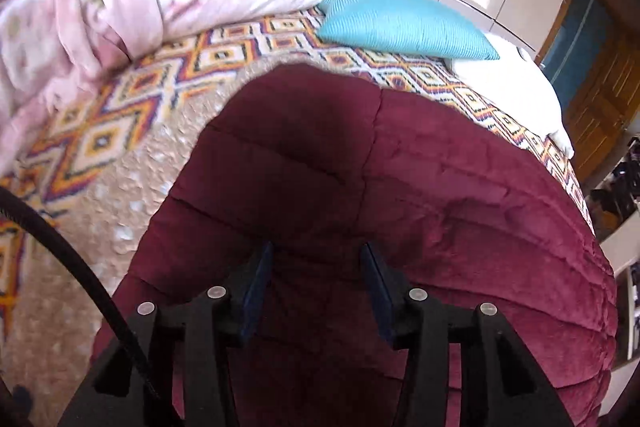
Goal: Fold large clothes
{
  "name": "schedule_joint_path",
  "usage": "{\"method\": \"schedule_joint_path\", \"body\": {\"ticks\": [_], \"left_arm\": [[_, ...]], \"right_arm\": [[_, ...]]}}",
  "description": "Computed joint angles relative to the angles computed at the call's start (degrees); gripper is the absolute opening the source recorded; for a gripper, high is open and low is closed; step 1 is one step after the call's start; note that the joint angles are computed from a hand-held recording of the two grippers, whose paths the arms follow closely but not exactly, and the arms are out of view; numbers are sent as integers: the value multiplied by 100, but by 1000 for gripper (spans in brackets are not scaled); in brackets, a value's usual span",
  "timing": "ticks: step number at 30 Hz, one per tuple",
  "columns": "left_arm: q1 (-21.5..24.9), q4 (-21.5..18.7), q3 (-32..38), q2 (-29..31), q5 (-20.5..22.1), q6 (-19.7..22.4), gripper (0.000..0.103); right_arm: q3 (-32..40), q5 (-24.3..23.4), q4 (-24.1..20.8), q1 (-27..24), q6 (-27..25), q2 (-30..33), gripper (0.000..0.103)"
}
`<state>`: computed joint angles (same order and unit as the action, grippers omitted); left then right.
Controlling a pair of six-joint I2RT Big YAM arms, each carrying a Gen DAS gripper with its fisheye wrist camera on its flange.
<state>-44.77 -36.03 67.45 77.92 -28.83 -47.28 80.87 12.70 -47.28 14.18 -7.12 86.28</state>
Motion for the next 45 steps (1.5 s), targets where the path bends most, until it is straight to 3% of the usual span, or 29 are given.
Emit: {"method": "schedule_joint_path", "body": {"ticks": [1, 4, 7, 9, 12, 19, 24, 31, 34, 37, 43, 45], "left_arm": [[-4, -12, 10, -4, -18, 16, 78], [-38, 16, -2, -38, -102, 74, 78], [-83, -23, 25, -17, -186, 106, 78], [-81, -8, 27, -10, -108, 91, 78], [-117, -19, 34, -29, -85, 94, 78], [-286, -98, 109, -40, -163, 232, 78], [-483, -117, 200, 32, -167, 331, 78], [-809, -202, 361, 272, -87, 491, 78], [-935, -215, 383, 314, -123, 598, 78], [-1000, -174, 350, 322, -54, 665, 78], [-956, -179, 288, 264, 155, 548, 78], [-872, -204, 269, 200, 483, 283, 78]], "right_arm": [[83, 20, -89, -22, 68, 65, 61], [430, -382, -573, -237, 470, -22, 62], [92, -312, -230, -443, 279, -587, 62], [-105, -344, -275, -744, 225, -863, 62], [-269, -444, -639, -1481, 227, -992, 62], [-996, -909, -664, -3695, 450, -1720, 72], [-1399, -1412, -908, -4970, -126, -2390, 72], [-2052, -2188, -1452, -5953, -1063, -3282, 72], [-2294, -2427, -1712, -6010, -1182, -3594, 72], [-2441, -2488, -1946, -5741, -1059, -3795, 72], [-2543, -2419, -1979, -4418, -176, -3778, 72], [-2602, -2331, -1927, -3857, 116, -3671, 72]]}}
